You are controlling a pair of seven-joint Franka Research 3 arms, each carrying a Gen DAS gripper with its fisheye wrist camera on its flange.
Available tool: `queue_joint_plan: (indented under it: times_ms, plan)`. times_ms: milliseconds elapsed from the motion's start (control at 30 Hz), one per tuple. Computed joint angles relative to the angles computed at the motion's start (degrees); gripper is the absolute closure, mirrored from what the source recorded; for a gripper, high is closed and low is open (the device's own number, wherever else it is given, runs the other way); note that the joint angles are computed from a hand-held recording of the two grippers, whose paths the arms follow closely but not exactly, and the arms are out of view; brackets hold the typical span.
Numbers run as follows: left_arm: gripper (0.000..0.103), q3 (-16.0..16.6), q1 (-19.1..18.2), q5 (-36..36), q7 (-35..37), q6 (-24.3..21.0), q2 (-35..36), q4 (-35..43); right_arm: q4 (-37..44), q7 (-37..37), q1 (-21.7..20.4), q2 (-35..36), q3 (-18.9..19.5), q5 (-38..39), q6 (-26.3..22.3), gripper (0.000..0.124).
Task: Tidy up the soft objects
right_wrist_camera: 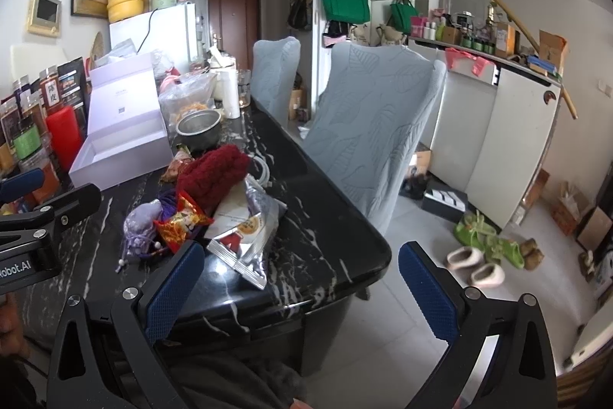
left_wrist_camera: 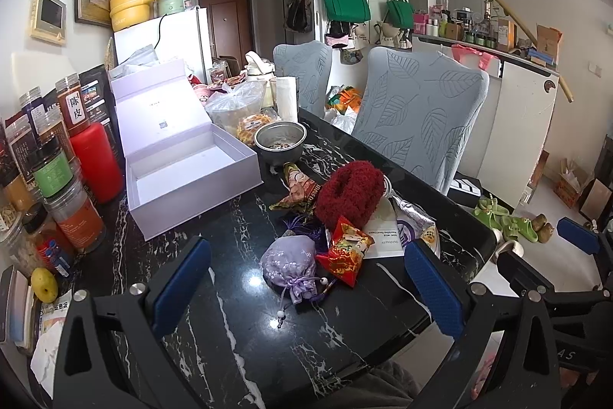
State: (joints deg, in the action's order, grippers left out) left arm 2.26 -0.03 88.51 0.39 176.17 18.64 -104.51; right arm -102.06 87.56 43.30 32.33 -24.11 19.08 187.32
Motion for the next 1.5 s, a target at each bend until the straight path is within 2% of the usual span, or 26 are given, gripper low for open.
queue_joint_plan:
  times_ms: [533, 667, 1033, 1500]
  plan:
    - [0.000, 0.2, -0.1, -1.6, 1.4, 0.2, 0.0, -0.5, 0.1, -0.5, 0.0, 0.1, 0.1, 0.4, 0.1, 0.021]
    - [0.000, 0.5, -0.3, 0.1, -0.5, 0.2, 0.0, -0.2, 0.2, -0.5, 0.2, 0.2, -0.1, 0.5, 0.2, 0.021]
    - [0.000, 0.1, 0.1, -0.1, -0.3, 0.4, 0.0, -0.2, 0.2, -0.4, 0.2, 0.2, -0.1, 0.5, 0.1, 0.021]
    - [0.000, 0.6, -0.4, -2.3, 1.6, 0.7, 0.1, -0.5, 0.1, -0.2, 0.2, 0.2, -0.1, 0.3, 0.0, 0.021]
